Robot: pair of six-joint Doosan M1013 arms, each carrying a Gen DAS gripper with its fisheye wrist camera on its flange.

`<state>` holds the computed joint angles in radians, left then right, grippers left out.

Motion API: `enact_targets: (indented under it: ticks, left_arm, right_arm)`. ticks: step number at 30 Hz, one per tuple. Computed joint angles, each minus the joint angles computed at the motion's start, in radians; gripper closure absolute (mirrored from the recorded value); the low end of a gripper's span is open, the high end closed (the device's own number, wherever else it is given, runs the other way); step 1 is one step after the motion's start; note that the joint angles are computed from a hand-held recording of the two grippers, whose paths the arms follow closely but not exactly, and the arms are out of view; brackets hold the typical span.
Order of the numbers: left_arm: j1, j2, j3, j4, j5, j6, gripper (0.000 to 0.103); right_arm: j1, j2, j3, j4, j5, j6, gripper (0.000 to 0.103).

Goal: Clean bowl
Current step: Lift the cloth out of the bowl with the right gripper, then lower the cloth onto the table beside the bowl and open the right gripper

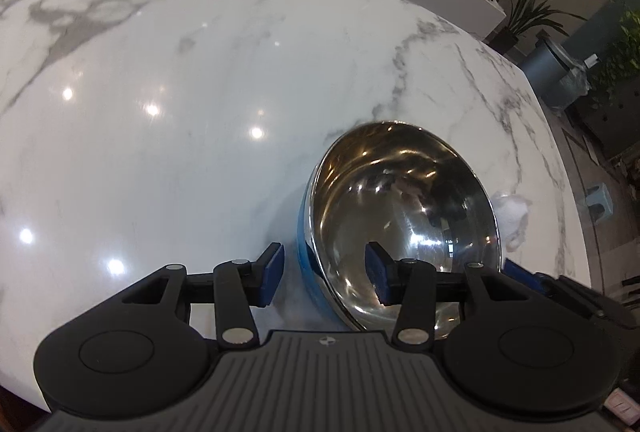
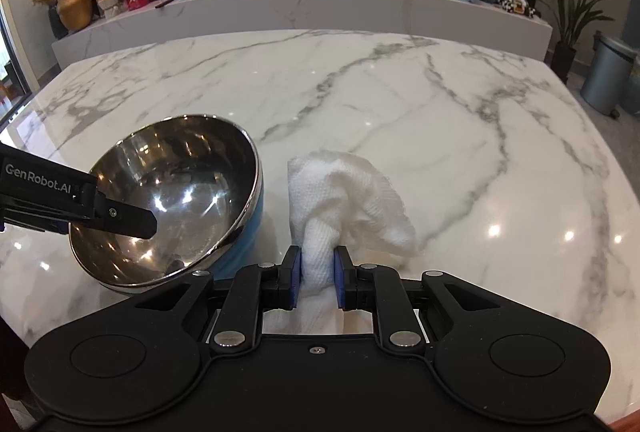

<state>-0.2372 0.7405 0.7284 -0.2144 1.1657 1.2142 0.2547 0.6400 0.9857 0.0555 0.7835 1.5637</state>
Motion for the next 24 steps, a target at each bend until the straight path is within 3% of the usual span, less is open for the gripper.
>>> enact_targets:
  ticks: [4,8,9,10,11,15,19,24]
  left_arm:
    - [-0.003,0.004,-0.003,-0.002,0.015,-0.014,0.060]
    - [-0.004,0.002,0.006,-0.010,0.013,-0.026,0.060]
    - [-0.005,0.001,0.009,-0.012,0.012,-0.029,0.060]
    - [-0.005,0.000,0.011,-0.013,0.011,-0.032,0.060]
    - [-0.005,-0.001,0.013,-0.014,0.010,-0.036,0.060]
    - [-0.007,-0.004,0.019,-0.012,0.006,-0.044,0.060]
    - [-0.008,-0.006,0.023,-0.007,0.005,-0.058,0.060]
    - [-0.008,-0.004,0.018,-0.016,0.011,-0.064,0.063]
  right_arm:
    - [0.002,-0.001,0.010,0.004,-0.019,-0.013,0.086]
    - [0.007,-0.009,0.029,-0.018,-0.039,0.012,0.077]
    - [0.008,-0.012,0.034,-0.028,-0.045,0.023,0.073]
    - [0.011,-0.017,0.043,-0.048,-0.056,0.041,0.059]
    - [0.017,-0.027,0.063,-0.086,-0.084,0.076,0.053]
    - [0.032,-0.060,0.123,-0.202,-0.168,0.178,0.053]
    - [0.037,-0.060,0.128,-0.252,-0.152,0.249,0.053]
    - [0.033,-0.057,0.129,-0.214,-0.135,0.241,0.054]
